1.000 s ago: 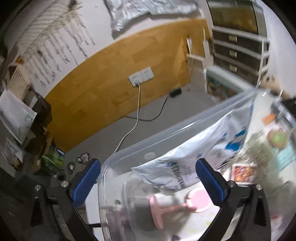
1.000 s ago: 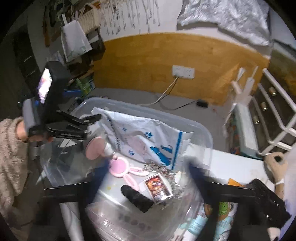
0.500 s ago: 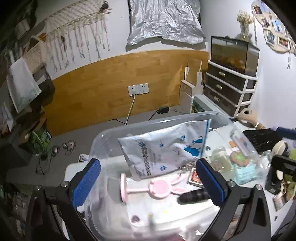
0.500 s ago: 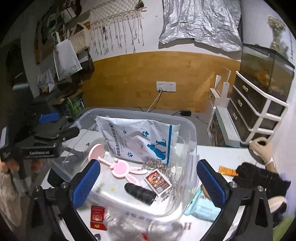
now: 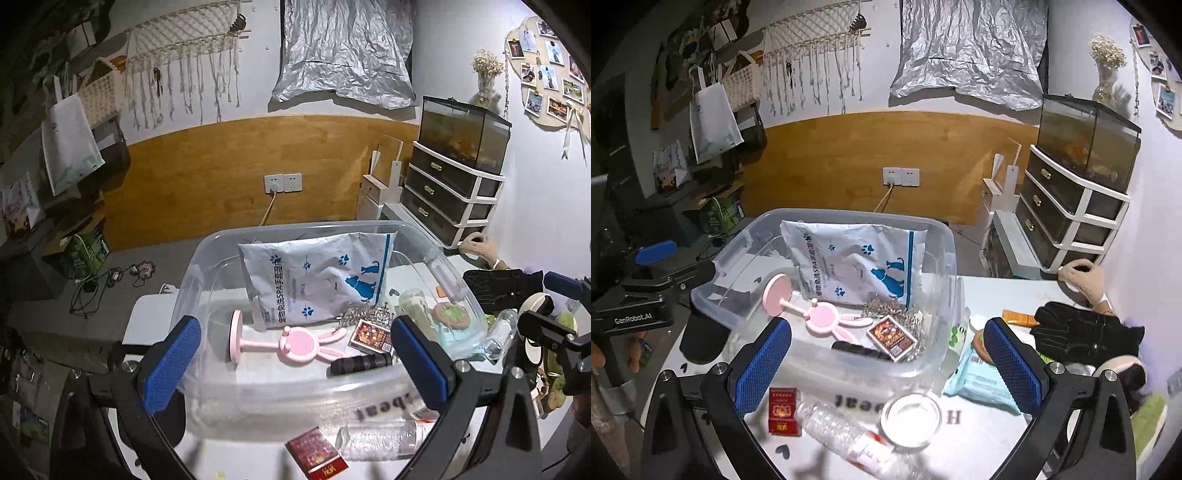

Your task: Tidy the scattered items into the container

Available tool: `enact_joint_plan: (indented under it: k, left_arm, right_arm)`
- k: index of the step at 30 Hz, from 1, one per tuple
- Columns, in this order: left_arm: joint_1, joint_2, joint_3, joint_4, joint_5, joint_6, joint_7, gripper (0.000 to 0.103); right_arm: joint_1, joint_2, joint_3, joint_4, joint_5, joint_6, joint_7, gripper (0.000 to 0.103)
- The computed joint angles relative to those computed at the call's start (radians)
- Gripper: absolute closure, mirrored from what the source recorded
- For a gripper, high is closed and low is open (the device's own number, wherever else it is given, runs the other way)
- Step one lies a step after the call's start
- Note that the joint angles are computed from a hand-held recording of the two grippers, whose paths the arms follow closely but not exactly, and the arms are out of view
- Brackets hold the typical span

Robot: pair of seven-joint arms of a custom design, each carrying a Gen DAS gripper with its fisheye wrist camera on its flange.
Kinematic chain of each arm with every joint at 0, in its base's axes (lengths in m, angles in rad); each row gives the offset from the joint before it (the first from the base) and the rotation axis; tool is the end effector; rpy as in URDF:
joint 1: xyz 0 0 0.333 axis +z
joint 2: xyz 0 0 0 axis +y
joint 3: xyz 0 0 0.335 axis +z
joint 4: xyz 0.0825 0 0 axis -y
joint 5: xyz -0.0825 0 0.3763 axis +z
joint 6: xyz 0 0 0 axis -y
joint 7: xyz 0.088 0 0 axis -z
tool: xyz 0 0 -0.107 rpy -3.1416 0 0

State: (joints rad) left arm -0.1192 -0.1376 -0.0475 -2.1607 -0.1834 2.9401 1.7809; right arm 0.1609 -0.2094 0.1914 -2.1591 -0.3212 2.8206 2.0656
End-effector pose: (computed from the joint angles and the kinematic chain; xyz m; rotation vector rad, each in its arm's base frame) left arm 0.5424 -0.0807 0.5897 -1.5026 1.8717 -0.9197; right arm 0.4889 0.2058 0.6085 -1.7651 1.5483 -0.6914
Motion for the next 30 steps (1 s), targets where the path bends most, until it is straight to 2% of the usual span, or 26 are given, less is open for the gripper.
enact_joint_plan:
  k: [6,9,14,17,19,22,23,25,26,30]
  left_arm:
    - [0.038,-0.062,-0.037,-0.083,0.139,0.024,-0.145,0.0]
    - [0.021,-0.095,-0.032,-0.126,0.17,0.039,-0.183,0.0]
    - [0.047,-0.138,-0.069,-0.179,0.286,0.059,-0.306,0.0]
    - [0.028,-0.158,-0.063,-0.208,0.307,0.071,-0.358,0.0]
    - [0.016,-0.169,-0.059,-0.224,0.316,0.075,-0.385,0.0]
    - [0.06,-0.186,-0.104,-0.253,0.385,0.11,-0.463,0.0]
    - [0.082,-0.194,-0.124,-0.263,0.414,0.125,-0.494,0.0]
    - [0.097,-0.204,-0.139,-0.275,0.45,0.133,-0.539,0.0]
    - [0.097,-0.21,-0.142,-0.281,0.461,0.136,-0.56,0.0]
    - [0.076,-0.22,-0.131,-0.296,0.484,0.122,-0.6,0.0]
  right_arm:
    - [-0.007,-0.071,0.0,-0.081,0.049,0.042,0.002,0.0]
    - [-0.032,-0.106,0.012,-0.118,0.071,0.049,0.016,0.0]
    - [0.0,-0.144,-0.027,-0.168,0.181,0.054,-0.085,0.0]
    - [-0.024,-0.169,-0.007,-0.196,0.195,0.054,-0.116,0.0]
    - [-0.023,-0.188,-0.007,-0.229,0.209,0.095,-0.147,0.0]
    - [0.065,-0.219,-0.077,-0.301,0.292,0.209,-0.282,0.0]
    - [0.062,-0.228,-0.072,-0.315,0.3,0.225,-0.299,0.0]
    - [-0.002,-0.245,-0.015,-0.332,0.286,0.242,-0.305,0.0]
    - [-0.029,-0.249,0.008,-0.335,0.288,0.239,-0.305,0.0]
    - [-0.041,-0.242,0.012,-0.307,0.32,0.114,-0.337,0.0]
